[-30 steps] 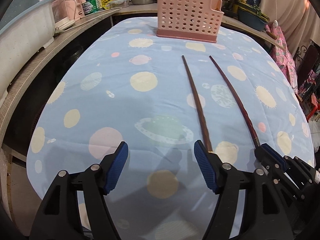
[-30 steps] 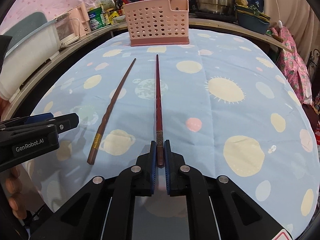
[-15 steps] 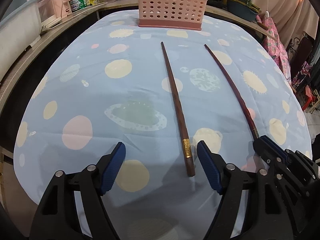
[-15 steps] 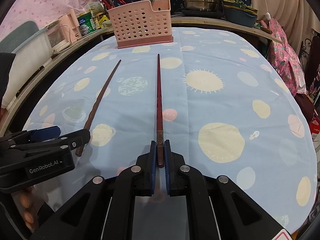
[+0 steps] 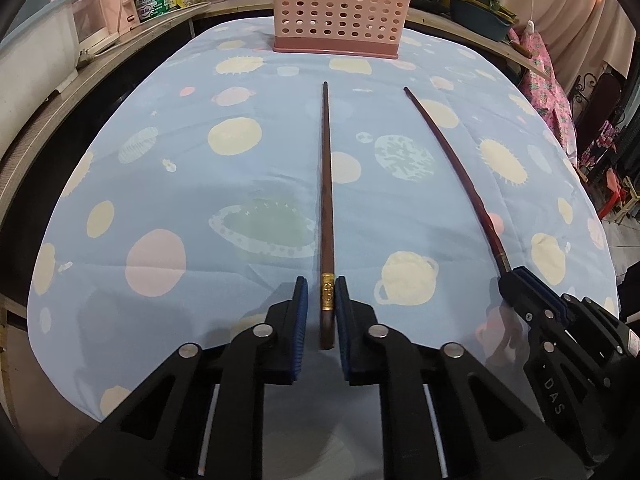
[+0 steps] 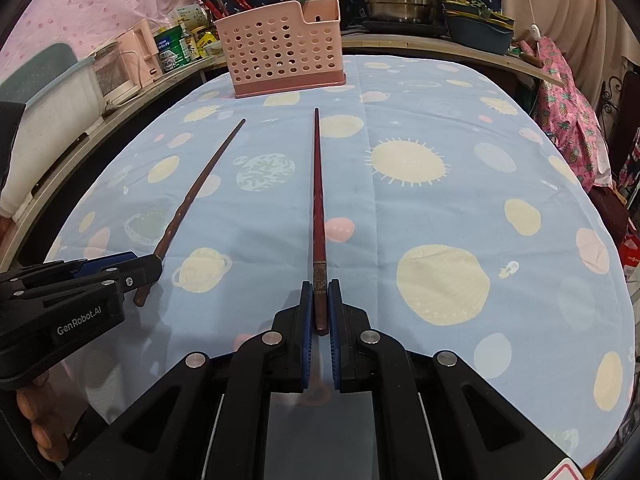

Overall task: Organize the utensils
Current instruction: 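Grasp a dark red chopstick with the right tool while the left tool grasps the brown one, then lift both held chopsticks and carry them over the pink holder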

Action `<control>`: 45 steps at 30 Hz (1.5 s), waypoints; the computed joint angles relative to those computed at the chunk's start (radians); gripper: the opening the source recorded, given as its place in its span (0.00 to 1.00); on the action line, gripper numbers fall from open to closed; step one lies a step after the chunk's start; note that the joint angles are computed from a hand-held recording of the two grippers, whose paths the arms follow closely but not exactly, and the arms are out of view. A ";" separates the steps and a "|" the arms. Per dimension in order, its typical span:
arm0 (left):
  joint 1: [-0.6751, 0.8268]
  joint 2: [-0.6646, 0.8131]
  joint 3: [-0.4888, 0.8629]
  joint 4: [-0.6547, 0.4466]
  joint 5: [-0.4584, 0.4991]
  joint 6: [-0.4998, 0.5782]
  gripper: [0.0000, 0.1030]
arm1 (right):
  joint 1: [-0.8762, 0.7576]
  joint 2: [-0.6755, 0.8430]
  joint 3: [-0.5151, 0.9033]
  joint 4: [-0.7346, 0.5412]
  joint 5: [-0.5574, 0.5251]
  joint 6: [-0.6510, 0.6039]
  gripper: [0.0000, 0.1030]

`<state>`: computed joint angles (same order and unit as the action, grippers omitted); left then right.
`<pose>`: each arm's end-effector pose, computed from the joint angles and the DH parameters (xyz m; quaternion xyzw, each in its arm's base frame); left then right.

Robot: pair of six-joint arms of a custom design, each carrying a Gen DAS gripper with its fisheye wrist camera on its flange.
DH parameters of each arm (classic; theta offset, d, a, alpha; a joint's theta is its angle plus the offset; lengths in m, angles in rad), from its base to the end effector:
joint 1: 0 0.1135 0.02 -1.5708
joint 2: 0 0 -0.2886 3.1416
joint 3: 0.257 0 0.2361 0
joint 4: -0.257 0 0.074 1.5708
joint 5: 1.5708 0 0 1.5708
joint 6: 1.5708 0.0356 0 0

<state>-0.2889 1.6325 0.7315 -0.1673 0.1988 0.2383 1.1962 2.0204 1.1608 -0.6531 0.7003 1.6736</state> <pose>0.2655 -0.0862 0.1644 0.2750 0.9241 -0.1024 0.2449 0.1479 0.3134 0.1386 0.2317 0.9099 -0.0194 0.3434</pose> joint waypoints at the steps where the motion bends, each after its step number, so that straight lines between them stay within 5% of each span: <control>1: 0.002 0.000 0.001 -0.003 0.004 0.001 0.09 | 0.000 0.001 0.001 -0.001 0.000 0.000 0.07; 20: 0.056 -0.063 0.038 -0.106 0.067 0.015 0.07 | 0.027 -0.021 0.021 -0.038 0.030 0.030 0.07; 33: 0.164 -0.154 0.257 -0.276 0.200 -0.010 0.07 | 0.043 -0.182 0.116 -0.285 0.241 0.058 0.07; 38: 0.171 -0.129 0.386 -0.304 0.222 -0.047 0.07 | 0.000 -0.270 0.130 -0.308 0.328 -0.018 0.07; 45: 0.143 -0.021 0.607 -0.363 0.216 -0.104 0.07 | -0.108 -0.378 0.100 -0.131 0.363 -0.273 0.07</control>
<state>-0.1458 1.6118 1.3385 -0.5301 0.4149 0.1343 1.0883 1.6425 1.2608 -0.7844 1.0635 1.4004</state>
